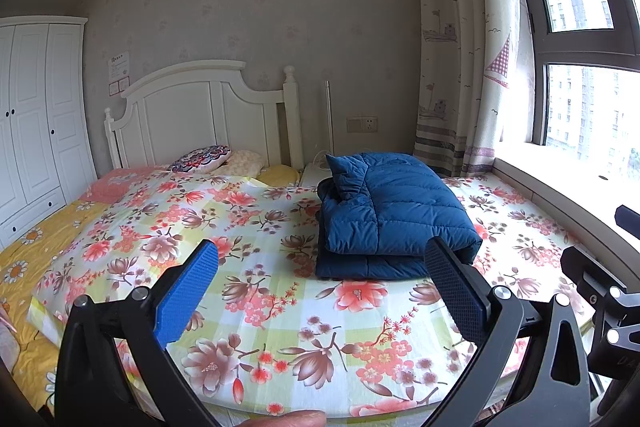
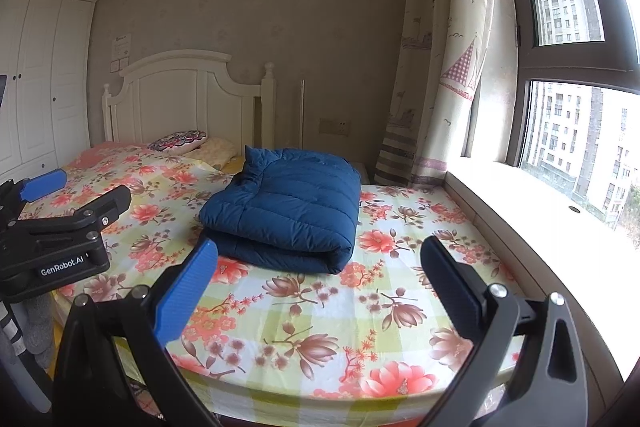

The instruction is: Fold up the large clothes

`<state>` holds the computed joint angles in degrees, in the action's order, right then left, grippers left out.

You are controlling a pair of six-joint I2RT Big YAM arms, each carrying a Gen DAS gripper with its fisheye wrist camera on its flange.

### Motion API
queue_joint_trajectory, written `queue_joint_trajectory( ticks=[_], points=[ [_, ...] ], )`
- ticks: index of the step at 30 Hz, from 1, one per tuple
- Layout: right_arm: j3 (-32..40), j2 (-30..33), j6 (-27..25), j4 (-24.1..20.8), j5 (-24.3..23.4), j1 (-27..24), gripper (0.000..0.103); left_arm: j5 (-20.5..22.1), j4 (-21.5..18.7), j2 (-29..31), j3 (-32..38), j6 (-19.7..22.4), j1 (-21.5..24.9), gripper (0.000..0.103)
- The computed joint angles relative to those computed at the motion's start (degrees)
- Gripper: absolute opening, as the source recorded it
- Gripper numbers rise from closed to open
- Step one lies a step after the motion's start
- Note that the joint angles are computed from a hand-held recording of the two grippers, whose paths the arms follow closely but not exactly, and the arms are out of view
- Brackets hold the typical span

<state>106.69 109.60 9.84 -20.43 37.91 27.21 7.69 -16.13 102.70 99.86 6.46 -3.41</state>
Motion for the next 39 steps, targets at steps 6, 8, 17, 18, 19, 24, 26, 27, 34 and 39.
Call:
queue_joint_trajectory(
  ticks=[6,8,17,18,19,24,26,27,34,39],
  points=[
    [0.0,0.0,0.0,0.0,0.1,0.0,0.101,0.0,1.2,-0.7,-1.3,0.2,0.2,0.099],
    [0.2,0.1,0.0,0.1,0.2,0.2,0.101,0.2,1.9,-1.1,-1.9,0.2,0.4,0.099],
    [1.0,0.8,0.5,-0.6,0.1,0.5,0.101,0.5,2.5,-1.5,-2.2,1.0,0.5,0.099],
    [1.0,0.8,0.6,-0.7,0.0,0.5,0.101,0.4,2.5,-1.6,-2.2,0.9,0.4,0.099],
    [1.1,0.9,0.7,-0.9,-0.1,0.5,0.101,0.5,2.6,-1.6,-2.2,0.8,0.5,0.099],
    [2.1,1.8,1.4,-1.9,-0.6,0.5,0.101,0.9,1.3,-0.9,-1.2,1.1,0.5,0.099],
    [2.7,2.4,1.4,-2.3,-0.9,0.3,0.101,0.8,0.8,-0.2,-0.4,1.4,0.4,0.099],
    [3.2,2.7,1.3,-2.7,-1.1,0.1,0.101,0.6,0.6,0.3,0.1,1.4,0.3,0.099],
    [8.8,7.0,3.4,-6.2,-4.1,-2.2,0.101,0.5,-4.5,6.6,8.2,2.6,-0.4,0.099],
    [14.6,10.6,3.9,-9.1,-6.2,-3.8,0.101,1.3,-8.6,11.7,15.6,1.4,-0.4,0.099]
  ],
)
